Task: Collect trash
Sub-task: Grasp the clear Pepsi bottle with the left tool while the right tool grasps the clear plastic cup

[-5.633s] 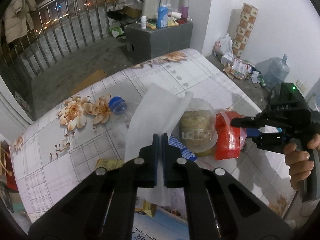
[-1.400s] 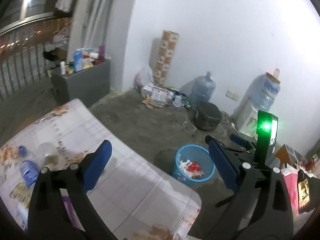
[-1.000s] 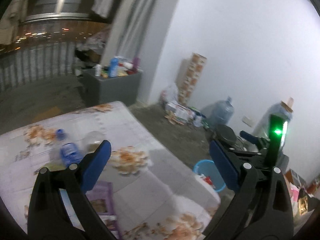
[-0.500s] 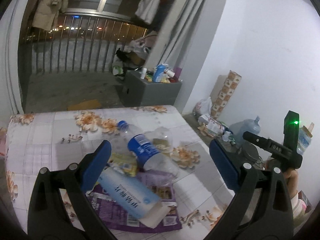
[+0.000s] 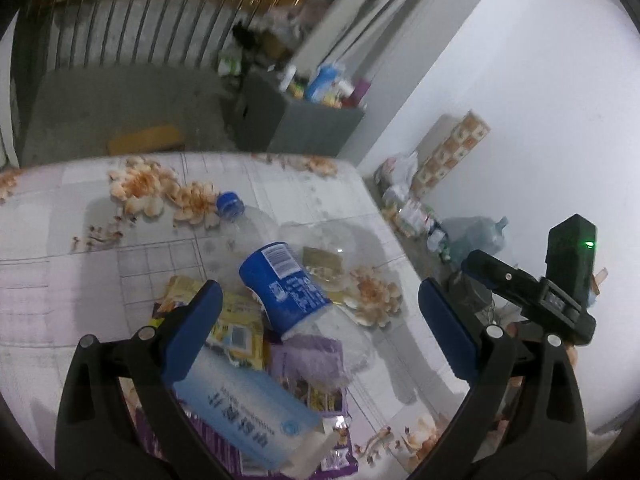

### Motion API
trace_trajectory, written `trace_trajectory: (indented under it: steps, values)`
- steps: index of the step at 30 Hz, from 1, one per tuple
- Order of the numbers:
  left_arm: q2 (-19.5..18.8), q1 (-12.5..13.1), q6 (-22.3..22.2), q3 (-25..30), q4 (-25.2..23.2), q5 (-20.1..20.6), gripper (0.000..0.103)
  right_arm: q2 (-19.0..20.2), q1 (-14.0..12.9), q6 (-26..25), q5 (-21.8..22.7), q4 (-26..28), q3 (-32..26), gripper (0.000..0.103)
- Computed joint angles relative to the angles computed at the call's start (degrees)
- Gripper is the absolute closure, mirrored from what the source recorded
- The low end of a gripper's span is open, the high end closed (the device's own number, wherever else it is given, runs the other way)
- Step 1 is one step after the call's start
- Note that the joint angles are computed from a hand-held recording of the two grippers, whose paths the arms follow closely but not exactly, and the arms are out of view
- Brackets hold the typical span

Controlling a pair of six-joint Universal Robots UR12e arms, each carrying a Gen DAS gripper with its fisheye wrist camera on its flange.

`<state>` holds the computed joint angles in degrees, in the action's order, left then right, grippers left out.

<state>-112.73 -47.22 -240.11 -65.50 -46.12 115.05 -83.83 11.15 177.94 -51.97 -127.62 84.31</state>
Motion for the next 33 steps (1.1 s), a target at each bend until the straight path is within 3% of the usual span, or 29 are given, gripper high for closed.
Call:
trace_trajectory:
  steps: [2,4,11,15,23,29,33]
  values:
    - [-0.63,1.90,-2.65,1.42,-4.62,-4.46,0.009,2.00,0.78,-0.64,0.43,1.18,-1.74,0.012]
    - [-0.78,3.80,-3.14,0.81,-3.41,-9.96,0.009,3.62,1.34,-1.29,0.94,2.80,-3.28,0.014]
    - [-1.58,7.21,-8.86,-0.14,-5.54,-18.81,0.020,9.30,3.20,-3.91,2.93,10.28,-8.76,0.018]
    - [-1.45,7.70,-11.72,-1.35,-5.07,-20.71,0.025,11.11,3.77,-4.95,3.88,13.17,-10.37,0.019]
    - [-1.64,8.28,-13.03,-2.35,-3.80,-23.41,0.025,12.52,4.15,-6.35,5.29,15.95,-11.25,0.020]
    - [-2.45,8.42,-13.68,-1.82,-3.51,-25.53,0.038,13.35,4.57,-6.67,3.87,17.41,-11.88,0.032]
    - [-2.57,8.26,-14.70,-1.93,-2.56,-25.13,0.040,13.29,4.46,-6.62,3.93,16.98,-11.52,0.034]
